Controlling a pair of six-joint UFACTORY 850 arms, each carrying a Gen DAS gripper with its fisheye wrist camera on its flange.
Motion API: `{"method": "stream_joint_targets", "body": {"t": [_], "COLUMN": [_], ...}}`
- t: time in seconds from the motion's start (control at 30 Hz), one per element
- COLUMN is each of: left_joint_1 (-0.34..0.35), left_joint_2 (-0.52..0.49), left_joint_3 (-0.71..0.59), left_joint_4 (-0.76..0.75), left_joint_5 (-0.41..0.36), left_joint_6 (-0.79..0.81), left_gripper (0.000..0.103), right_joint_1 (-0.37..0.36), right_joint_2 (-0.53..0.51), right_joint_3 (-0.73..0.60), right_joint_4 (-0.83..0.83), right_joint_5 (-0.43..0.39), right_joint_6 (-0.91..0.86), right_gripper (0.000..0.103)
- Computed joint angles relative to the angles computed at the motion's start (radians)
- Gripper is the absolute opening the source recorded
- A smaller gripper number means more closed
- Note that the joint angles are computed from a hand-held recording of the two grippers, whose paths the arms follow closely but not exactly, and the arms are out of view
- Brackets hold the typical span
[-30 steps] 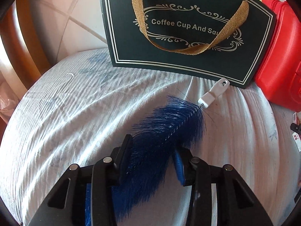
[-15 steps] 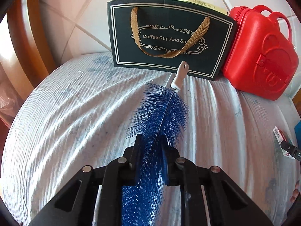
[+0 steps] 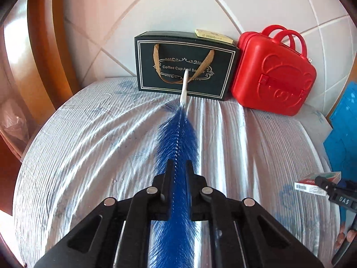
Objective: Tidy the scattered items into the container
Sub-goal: 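Lift the duster with the left tool while the right tool lifts the Tylenol box, then carry the duster and Tylenol box over the blue crate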
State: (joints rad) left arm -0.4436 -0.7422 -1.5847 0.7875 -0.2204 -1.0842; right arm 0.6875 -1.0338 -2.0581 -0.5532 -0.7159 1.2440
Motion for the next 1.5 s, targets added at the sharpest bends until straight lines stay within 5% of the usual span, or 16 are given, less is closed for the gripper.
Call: {"method": "stream_joint_targets", "body": {"t": [0.2, 0.33, 0.43, 0.6, 0.63, 0.67, 0.7, 1.23, 1.5], "left_joint_1": [-0.011, 0.002, 0.006, 0.019, 0.022, 0.021, 0.020, -0.064, -0.148], "left_joint_2": [-0.038, -0.057, -0.087, -0.151, -0.138, -0.130, -0.123, 0.290, 0.444], "left_joint_3": [0.016, 0.031, 0.010, -0.038, -0.013, -0.001, 0.007, 0.348, 0.425], "left_joint_4": [-0.193, -0.145, -0.095, -0.272, -0.252, -0.230, -0.244, 0.503, 0.790], "left_joint_5": [-0.074, -0.089, -0.105, -0.118, -0.081, -0.076, -0.076, -0.010, -0.029], "left_joint_6": [0.190, 0.135, 0.089, 0.252, 0.218, 0.197, 0.216, -0.528, -0.800], "left_gripper": [0.015, 0.055, 0.063, 0.059, 0.037, 0.019, 0.016, 0.014, 0.014], "right_joint_1": [0.023, 0.021, 0.018, 0.013, 0.012, 0.017, 0.021, 0.131, 0.196], "right_joint_2": [0.028, 0.038, 0.027, -0.024, -0.037, -0.059, -0.065, 0.204, 0.336], "right_joint_3": [0.152, 0.190, 0.172, 0.109, 0.095, 0.060, 0.047, 0.251, 0.321], "right_joint_4": [0.147, 0.143, 0.135, 0.139, 0.140, 0.111, 0.096, -0.221, -0.404], "right_joint_5": [0.028, 0.047, 0.056, 0.040, 0.032, -0.017, -0.031, 0.028, -0.079], "right_joint_6": [-0.045, -0.010, -0.005, -0.026, -0.033, -0.024, -0.026, 0.225, 0.372], "right_gripper": [0.087, 0.102, 0.102, 0.098, 0.091, 0.073, 0.072, 0.071, 0.071]}}
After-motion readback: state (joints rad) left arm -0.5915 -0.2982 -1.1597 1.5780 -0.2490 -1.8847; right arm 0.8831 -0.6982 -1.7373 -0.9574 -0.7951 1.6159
